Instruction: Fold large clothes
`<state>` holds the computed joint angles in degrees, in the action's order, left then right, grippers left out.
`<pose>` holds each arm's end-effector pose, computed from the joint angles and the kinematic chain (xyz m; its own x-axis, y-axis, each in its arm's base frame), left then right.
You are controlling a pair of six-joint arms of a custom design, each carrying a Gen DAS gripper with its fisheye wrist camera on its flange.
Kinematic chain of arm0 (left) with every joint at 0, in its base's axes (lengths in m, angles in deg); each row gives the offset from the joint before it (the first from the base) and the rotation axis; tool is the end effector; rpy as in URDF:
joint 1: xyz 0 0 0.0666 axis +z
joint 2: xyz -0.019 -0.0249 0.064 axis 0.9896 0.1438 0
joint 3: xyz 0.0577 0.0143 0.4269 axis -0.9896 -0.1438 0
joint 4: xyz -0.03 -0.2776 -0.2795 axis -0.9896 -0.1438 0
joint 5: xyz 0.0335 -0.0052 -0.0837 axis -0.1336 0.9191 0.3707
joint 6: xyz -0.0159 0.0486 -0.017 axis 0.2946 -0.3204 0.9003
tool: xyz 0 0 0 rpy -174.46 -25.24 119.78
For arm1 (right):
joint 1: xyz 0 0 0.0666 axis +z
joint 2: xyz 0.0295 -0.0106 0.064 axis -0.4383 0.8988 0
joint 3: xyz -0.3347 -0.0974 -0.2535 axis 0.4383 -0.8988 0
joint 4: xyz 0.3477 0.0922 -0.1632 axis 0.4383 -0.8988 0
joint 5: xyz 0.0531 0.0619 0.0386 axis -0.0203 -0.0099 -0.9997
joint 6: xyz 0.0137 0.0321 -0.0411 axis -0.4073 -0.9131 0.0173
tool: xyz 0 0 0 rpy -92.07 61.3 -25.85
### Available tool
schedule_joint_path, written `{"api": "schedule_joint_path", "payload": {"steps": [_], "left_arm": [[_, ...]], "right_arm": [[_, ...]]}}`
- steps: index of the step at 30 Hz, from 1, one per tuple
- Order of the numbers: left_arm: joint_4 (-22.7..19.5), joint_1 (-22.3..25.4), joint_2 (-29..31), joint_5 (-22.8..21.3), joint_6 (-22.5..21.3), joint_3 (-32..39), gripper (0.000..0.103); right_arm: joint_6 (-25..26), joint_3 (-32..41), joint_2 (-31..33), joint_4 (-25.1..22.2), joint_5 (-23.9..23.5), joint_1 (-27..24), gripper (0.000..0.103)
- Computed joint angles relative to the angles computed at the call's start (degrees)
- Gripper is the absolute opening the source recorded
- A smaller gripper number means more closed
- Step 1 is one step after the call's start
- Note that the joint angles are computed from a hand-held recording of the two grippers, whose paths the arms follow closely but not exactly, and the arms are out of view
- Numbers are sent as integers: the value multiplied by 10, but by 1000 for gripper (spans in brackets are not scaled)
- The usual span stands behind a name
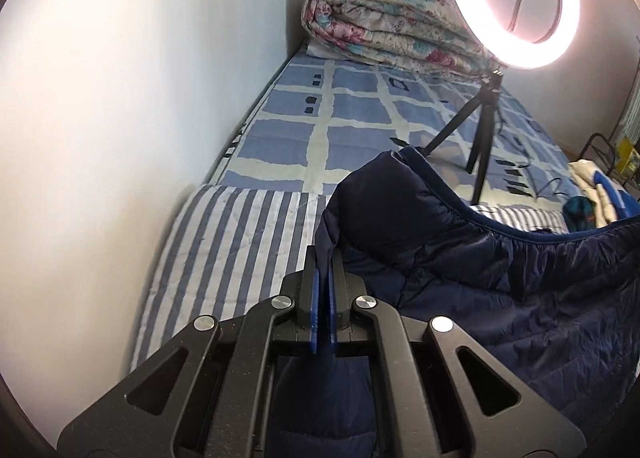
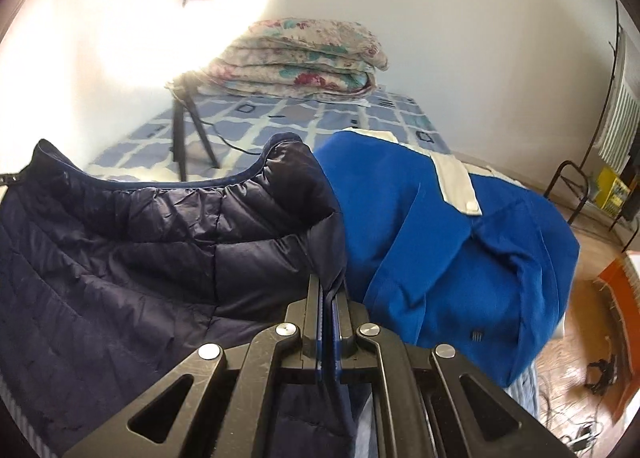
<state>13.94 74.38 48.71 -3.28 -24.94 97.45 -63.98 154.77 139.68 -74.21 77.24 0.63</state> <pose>0.7910 -0.1093 0.3532 -0.7253 0.1787 -0.6648 0.3123 0.9460 -0.0864 0.5045 0.2283 0.3914 -0.6914 0.1570 -0.7052 0.3663 0.9175 -0.1548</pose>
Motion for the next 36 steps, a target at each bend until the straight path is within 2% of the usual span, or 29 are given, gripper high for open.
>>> {"api": "schedule_joint_path", "payload": {"steps": [6,9,11,13,15,16,17,19,20,22,23,24,25,26,28,30,32,34,36], "left_arm": [[-31,-7,69,-39,14,75,1],[-36,-12,87,-59,15,85,2],[-46,-15,98,-67,19,93,5],[-51,-15,97,-73,29,91,15],[-21,-15,70,-69,34,52,22],[-8,-15,58,-72,32,35,22],[18,-18,32,-73,19,-2,23],[50,-23,-16,-55,-8,-66,23],[64,-25,-43,-38,-18,-103,23],[96,-31,-99,4,-38,-180,24],[123,-39,-137,18,-51,-235,27],[135,-43,-155,24,-55,-262,32],[144,-52,-180,35,-66,-300,34],[142,-59,-191,39,-71,-317,34],[146,-79,-216,60,-80,-362,34],[161,-104,-226,36,-98,-389,34],[165,-129,-214,10,-105,-386,34],[165,-152,-186,-33,-105,-363,34],[150,-163,-155,-66,-92,-333,34]], "right_arm": [[4,17,39,-18,22,-11,0],[10,25,56,-30,30,-10,0],[12,38,68,-49,42,-7,1],[7,44,70,-58,37,-5,2],[-2,49,67,-70,49,-2,9],[-4,46,60,-69,52,2,18],[-4,40,50,-61,48,6,26],[-13,29,30,-58,55,16,35],[-21,19,17,-53,51,21,36],[-50,-6,-13,-45,40,36,36],[-66,-19,-28,-40,37,46,39],[-89,-37,-48,-31,31,59,43],[-121,-60,-72,-22,25,77,52],[-147,-80,-91,-13,21,92,55],[-201,-99,-112,-31,16,122,55],[-273,-112,-122,-76,27,160,55],[-340,-119,-125,-114,23,181,65],[-416,-138,-135,-126,9,205,66],[-463,-155,-145,-123,-6,219,66]]}}
